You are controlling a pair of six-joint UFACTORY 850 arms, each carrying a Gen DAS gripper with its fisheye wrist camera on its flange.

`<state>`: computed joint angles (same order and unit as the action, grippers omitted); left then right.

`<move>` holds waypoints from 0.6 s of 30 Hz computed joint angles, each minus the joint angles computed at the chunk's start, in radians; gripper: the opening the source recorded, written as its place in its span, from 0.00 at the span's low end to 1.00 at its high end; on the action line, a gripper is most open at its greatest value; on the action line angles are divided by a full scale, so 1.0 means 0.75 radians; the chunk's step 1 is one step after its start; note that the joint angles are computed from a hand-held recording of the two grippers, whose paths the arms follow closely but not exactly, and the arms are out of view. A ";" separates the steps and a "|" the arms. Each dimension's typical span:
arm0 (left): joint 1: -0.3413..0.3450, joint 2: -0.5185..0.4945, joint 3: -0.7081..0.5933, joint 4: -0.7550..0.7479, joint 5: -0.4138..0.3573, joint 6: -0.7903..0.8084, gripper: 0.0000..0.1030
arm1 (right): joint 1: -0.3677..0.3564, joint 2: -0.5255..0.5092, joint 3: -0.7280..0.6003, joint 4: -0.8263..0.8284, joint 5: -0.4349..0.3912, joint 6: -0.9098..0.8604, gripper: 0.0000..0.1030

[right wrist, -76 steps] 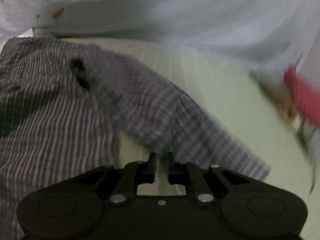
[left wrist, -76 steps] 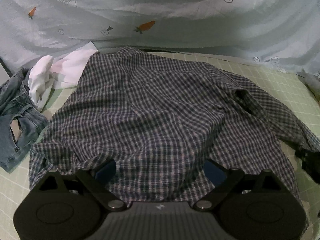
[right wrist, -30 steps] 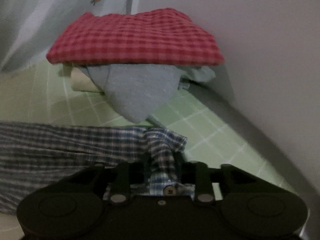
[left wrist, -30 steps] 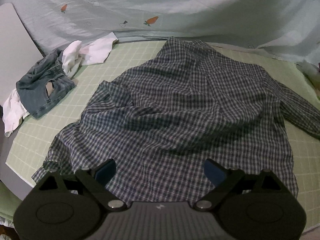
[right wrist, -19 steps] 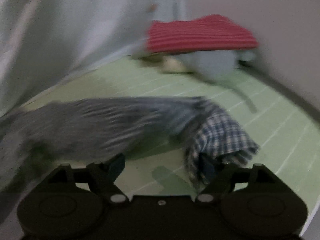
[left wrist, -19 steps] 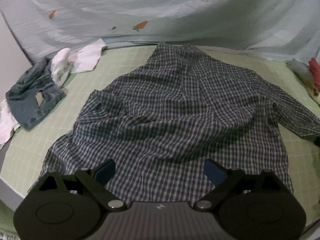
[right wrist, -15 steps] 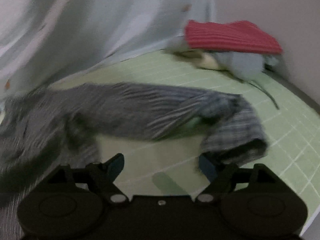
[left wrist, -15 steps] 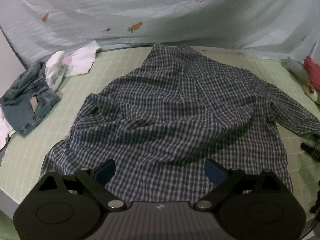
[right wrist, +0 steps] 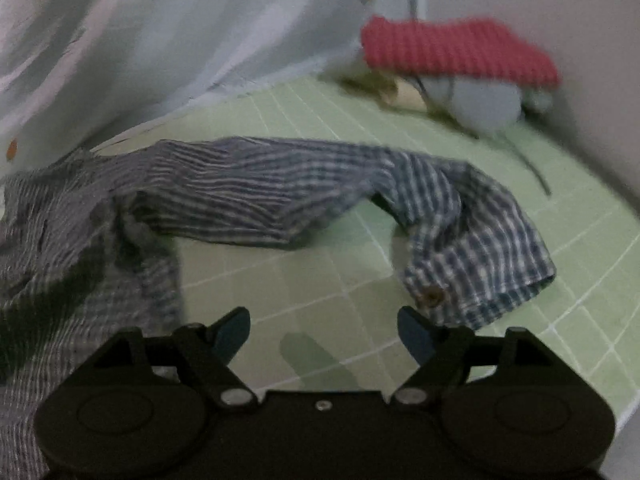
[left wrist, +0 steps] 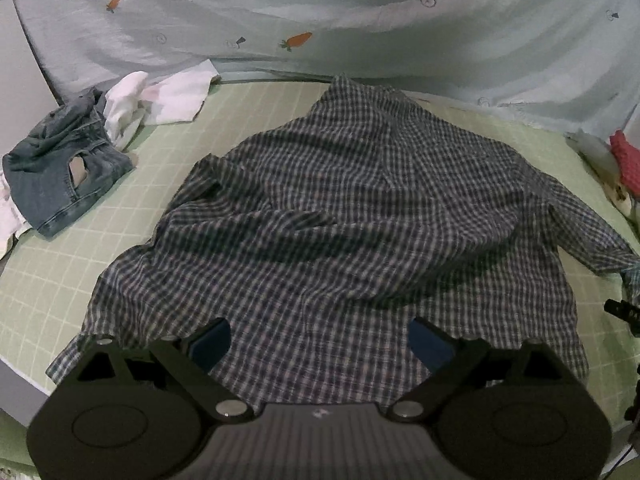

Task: Fold clothes
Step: 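Pull the sleeve outward with the right gripper and release it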

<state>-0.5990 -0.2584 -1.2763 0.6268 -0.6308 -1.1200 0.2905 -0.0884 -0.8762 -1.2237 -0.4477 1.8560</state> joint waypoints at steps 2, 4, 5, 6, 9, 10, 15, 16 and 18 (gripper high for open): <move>-0.015 0.000 -0.002 0.025 -0.016 -0.041 0.93 | -0.043 0.003 0.012 0.003 -0.038 0.004 0.76; -0.034 -0.004 -0.009 0.038 -0.039 -0.074 0.93 | -0.095 0.014 0.031 -0.032 -0.097 0.075 0.77; -0.045 -0.009 -0.014 0.040 -0.054 -0.083 0.93 | -0.127 0.014 0.035 -0.027 -0.130 0.087 0.77; -0.055 -0.015 -0.019 0.042 -0.068 -0.091 0.93 | -0.166 0.013 0.037 -0.010 -0.164 0.089 0.77; -0.083 -0.030 -0.033 0.040 -0.115 -0.107 0.93 | -0.280 0.041 0.058 -0.019 -0.129 0.182 0.77; -0.092 -0.033 -0.038 0.040 -0.131 -0.116 0.93 | -0.311 0.056 0.071 -0.051 -0.097 0.240 0.77; -0.130 -0.053 -0.067 0.043 -0.210 -0.155 0.93 | -0.370 0.019 0.047 -0.097 -0.046 0.267 0.72; -0.135 -0.057 -0.074 0.044 -0.223 -0.160 0.93 | -0.376 -0.006 0.024 -0.051 -0.067 0.212 0.67; -0.142 -0.062 -0.087 0.047 -0.244 -0.161 0.93 | -0.373 -0.053 -0.023 -0.027 -0.144 0.119 0.48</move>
